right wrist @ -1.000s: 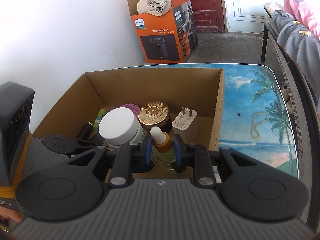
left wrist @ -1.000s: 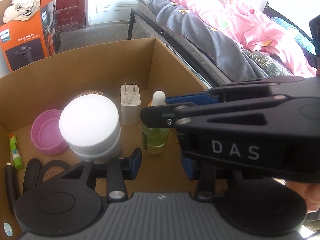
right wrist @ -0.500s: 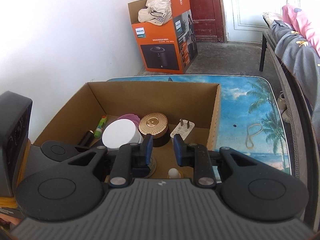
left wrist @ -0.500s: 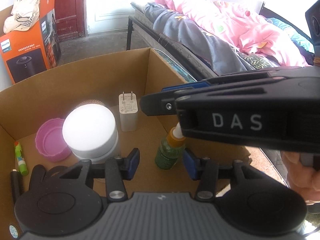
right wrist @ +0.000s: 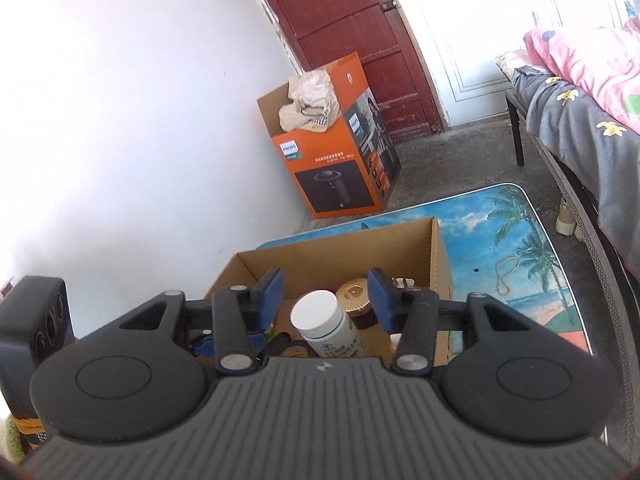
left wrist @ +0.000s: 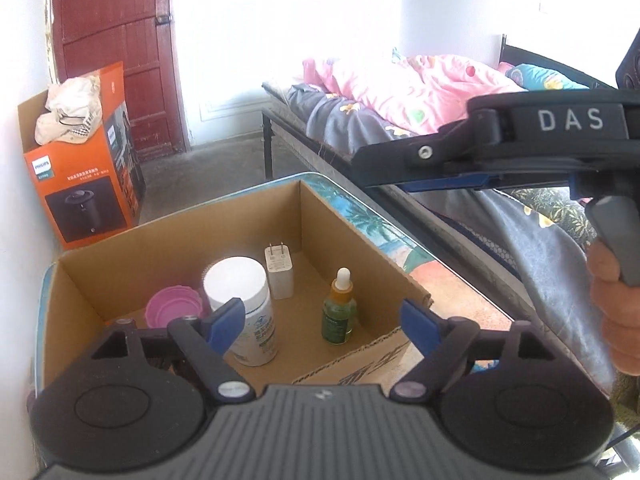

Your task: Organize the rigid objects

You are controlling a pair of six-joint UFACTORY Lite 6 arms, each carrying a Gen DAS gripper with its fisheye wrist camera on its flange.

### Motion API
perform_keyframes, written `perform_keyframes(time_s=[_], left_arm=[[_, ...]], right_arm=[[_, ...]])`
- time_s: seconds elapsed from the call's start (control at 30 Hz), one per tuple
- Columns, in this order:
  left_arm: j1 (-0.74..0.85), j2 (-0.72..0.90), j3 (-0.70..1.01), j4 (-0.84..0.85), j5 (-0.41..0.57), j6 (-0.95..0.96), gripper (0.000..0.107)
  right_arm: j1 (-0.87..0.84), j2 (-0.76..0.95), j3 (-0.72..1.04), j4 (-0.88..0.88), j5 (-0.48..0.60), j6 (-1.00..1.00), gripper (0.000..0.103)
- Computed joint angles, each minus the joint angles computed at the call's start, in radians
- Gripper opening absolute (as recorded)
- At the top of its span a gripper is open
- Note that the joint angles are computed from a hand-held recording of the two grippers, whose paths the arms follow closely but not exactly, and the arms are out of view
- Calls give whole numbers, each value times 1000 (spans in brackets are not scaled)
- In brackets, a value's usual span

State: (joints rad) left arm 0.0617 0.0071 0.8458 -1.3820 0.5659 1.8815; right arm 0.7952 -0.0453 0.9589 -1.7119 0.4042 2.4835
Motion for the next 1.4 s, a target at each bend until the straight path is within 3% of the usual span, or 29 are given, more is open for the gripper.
perform_keyframes(time_s=[0.13,0.23,0.37,0.43,0.57,0.83,1.03,1.2,1.4], left_arm=[[116,-152,-111,28,45,-33,100],[195,-266,-203,-29,39,26,103],[277,-293,-214,57,46,-64,103],[306,-289,-221,62,49,-74,103],[294,-285,-253,15,-59,-69,103],[295,-154,-229,56,-97,-149,103],[250,-159,-271,-66,-186,-14,103],[270,-141,-252,29,-160,-108,103],[241,-140,-254,51,-232,-133,103]], right_arm=[[168,-84,-62,94,194,18,78],[303,-78,-73,172,336,32,81],[419,1,-33,272,443,46,88],[449,53,-1,318,458,44,89],[480,179,102,416,485,-28,92],[505,357,261,551,532,-141,101],[502,408,327,618,552,-217,101],[494,433,362,665,581,-263,101],[484,484,430,736,615,-322,102]])
